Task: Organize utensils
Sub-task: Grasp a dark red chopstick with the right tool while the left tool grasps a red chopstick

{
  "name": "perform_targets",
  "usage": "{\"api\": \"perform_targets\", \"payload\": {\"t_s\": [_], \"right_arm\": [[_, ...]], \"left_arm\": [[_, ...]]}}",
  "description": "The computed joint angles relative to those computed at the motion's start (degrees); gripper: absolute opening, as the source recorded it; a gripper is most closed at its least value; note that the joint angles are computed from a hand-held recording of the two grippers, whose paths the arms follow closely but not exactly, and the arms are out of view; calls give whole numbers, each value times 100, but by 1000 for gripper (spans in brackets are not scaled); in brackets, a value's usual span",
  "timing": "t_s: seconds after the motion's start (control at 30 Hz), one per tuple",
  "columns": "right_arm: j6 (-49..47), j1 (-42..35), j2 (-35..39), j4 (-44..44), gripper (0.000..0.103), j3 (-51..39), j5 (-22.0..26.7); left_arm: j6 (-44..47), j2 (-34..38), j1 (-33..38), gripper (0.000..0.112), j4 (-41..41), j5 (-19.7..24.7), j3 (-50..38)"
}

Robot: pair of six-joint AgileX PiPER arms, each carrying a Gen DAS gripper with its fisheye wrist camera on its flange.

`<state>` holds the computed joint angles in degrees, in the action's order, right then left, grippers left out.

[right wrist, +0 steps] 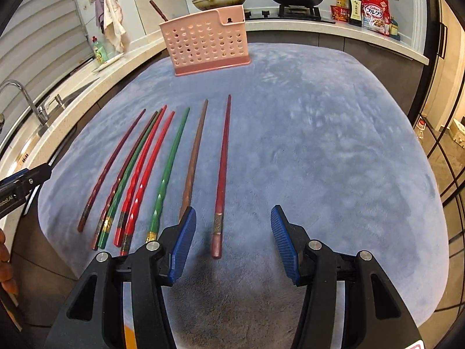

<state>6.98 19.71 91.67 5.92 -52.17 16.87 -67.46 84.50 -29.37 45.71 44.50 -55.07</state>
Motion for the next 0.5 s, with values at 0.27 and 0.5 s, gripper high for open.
{"api": "perform_targets", "payload": {"t_s": [0.27,0.5], "right_arm": [[766,282,274,-866,31,-78,-39],[935,317,376,-1102,15,16,-112]], "left_arm": [[-80,41,36,71,-50,-140,142],[-26,60,148,71,-191,-404,400]]}}
